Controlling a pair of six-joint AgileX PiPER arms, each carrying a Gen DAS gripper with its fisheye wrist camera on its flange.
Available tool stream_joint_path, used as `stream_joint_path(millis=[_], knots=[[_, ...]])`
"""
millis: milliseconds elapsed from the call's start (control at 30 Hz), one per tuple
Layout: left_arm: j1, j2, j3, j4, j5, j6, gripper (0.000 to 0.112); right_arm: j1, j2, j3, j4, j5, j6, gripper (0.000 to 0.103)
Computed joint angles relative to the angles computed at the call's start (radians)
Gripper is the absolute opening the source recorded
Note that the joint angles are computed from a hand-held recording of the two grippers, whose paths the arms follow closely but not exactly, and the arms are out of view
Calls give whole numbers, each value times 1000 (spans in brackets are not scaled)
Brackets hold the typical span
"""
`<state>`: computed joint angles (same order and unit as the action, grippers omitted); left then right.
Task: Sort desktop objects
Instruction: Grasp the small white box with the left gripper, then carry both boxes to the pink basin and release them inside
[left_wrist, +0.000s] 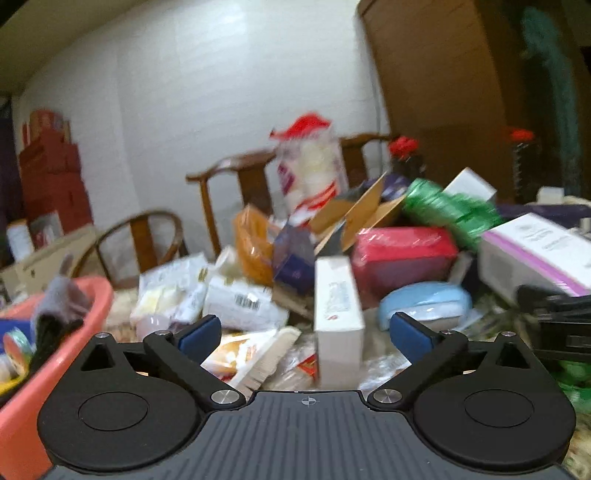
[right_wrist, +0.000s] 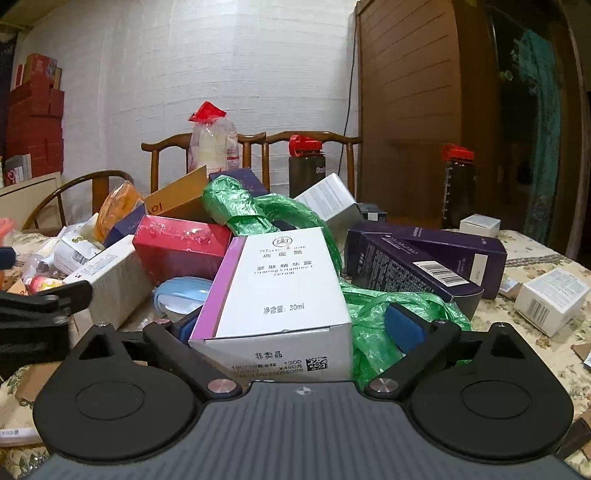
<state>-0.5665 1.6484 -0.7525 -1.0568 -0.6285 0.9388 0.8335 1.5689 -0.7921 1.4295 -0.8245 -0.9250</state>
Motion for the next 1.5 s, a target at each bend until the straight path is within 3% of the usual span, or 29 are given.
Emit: stream_joint_path(millis=[167,267,300,333,367,433,500,633,767,1100,1500], knots=[[86,54,-74,22,143,-27,102,-18,-5,6,-15,25,21,97],[91,80,-89,18,141,-32,101,-41,-9,3,-13,62,26,96],[96,76,-76,55,141,-68,97,-49,-12,5,-19,76,35,89],[101,74,-66,92,146,-105,83,-53,-17,10,-29,82,45,78],[111,71,-64,121,167,-133,65,-52,-15,8,-24,79,39,74],[159,65,-75,205,281,-224,31,-43,-10,4,-17,67,22,72],[177,61,-68,277,307,-311,29,-31,-4,-2,-6,49,6,72],[168,20,-6,364,232,-404,29,-19,-20,14,-23,44,41,71],[170,-42,47,434,212,-472,29,11,-34,31,-33,12,57,71],[146,-214,152,396,196,-420,30,110,-97,36,18,-73,7,71],[191,-479,222,274,259,-250,30,266,-103,-76,73,-176,-153,71]])
